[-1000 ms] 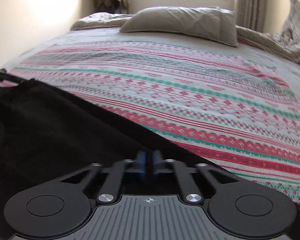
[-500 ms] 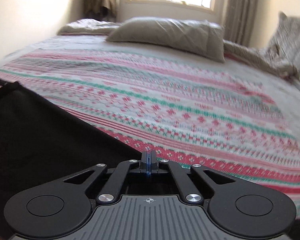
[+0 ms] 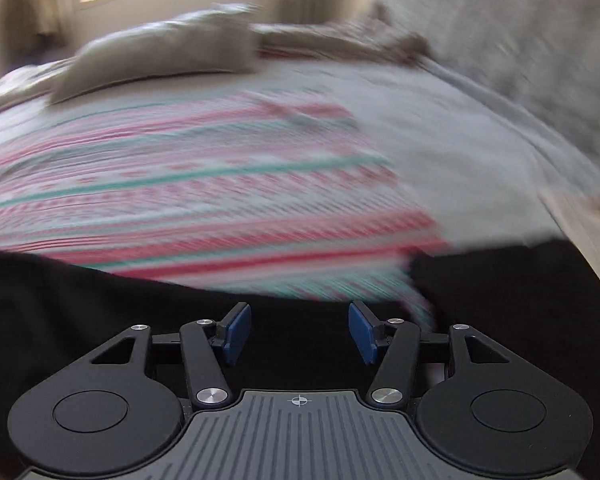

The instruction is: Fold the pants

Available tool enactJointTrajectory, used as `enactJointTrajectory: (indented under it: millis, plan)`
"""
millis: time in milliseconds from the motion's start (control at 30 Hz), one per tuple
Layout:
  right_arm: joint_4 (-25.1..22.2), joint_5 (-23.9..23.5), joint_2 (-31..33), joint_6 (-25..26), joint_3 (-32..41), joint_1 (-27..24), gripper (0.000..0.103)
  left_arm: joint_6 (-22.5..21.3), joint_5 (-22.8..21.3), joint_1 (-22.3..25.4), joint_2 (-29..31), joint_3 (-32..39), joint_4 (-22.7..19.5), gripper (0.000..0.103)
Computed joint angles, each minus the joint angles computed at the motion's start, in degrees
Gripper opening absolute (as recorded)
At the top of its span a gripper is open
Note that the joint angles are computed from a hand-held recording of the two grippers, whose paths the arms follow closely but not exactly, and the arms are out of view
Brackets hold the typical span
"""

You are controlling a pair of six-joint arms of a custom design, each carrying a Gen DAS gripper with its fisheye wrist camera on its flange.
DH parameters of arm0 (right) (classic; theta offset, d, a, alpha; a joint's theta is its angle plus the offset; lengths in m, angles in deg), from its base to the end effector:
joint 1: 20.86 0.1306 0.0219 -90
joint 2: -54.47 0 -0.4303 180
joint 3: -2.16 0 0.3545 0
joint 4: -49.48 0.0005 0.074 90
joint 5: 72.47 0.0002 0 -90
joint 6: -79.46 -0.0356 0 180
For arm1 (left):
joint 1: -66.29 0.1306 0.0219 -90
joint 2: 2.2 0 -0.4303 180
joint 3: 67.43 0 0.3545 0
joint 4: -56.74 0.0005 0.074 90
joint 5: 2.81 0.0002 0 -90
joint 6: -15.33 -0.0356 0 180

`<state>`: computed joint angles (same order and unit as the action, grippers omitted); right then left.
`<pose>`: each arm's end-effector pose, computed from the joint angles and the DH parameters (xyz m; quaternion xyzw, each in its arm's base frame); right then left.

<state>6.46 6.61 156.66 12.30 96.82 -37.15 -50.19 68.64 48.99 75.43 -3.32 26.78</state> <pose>0.5136 -0.1436 0.4205 -0.0856 0.9337 -0.0281 0.3466 0.3397 -0.0945 0.3937 -0.1203 0.9009 -0.0006 0.4169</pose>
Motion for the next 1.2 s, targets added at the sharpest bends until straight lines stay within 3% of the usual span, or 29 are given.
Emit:
enactJointTrajectory:
  millis: [200, 333, 433, 500, 533, 600, 700, 800, 967, 1067, 1200]
  plan:
    - [-6.1, 2.6, 2.6, -5.5, 3.5, -3.7, 0.054, 3.2, -0.2, -3.4, 0.7, -0.2, -2.2, 0.062]
    - [-5.5, 2.2, 4.5, -8.2, 3.4, -4.1, 0.053, 4.9, -0.8, -4.7, 1.4, -0.9, -2.6, 0.064]
    - [-0.2, -0.5, 4.9, -13.6, 1.4, -5.0, 0.047, 4.8, -2.8, -6.0, 1.2, -2.1, -1.0, 0.067]
    - [3.0, -1.3, 4.2, -14.9, -0.4, -5.0, 0.017, 4.5, -3.4, -6.4, 1.1, -2.5, -0.5, 0.068]
    - [3.9, -1.5, 3.7, -14.2, -1.2, -4.6, 0.009, 4.0, -3.9, -6.7, 1.0, -2.7, -0.5, 0.068]
    - [7.7, 1.5, 1.7, -10.9, -3.8, -3.2, 0.009, 2.8, -4.5, -7.2, 0.8, -3.1, -0.1, 0.069]
    - [17.6, 4.2, -2.4, -5.8, -9.1, -1.8, 0.007, 1.2, -5.1, -7.9, 0.2, -4.2, 0.9, 0.072]
    - [22.3, 5.5, -3.0, -2.1, -10.2, -1.2, 0.007, -0.6, -5.7, -8.4, 0.0, -5.0, 2.0, 0.077]
    - [20.0, 9.4, 2.1, -3.2, -7.1, 0.1, 0.011, -2.5, -6.8, -9.2, 0.4, -5.3, 2.9, 0.085]
    - [22.4, 11.5, 1.3, -2.7, -9.3, 0.6, 0.025, -1.3, -7.4, -9.7, 0.3, -3.9, -0.3, 0.085]
    - [18.6, 6.2, -2.6, -2.0, -10.1, -0.8, 0.041, -1.5, -8.5, -12.2, -0.8, -3.3, -1.3, 0.085]
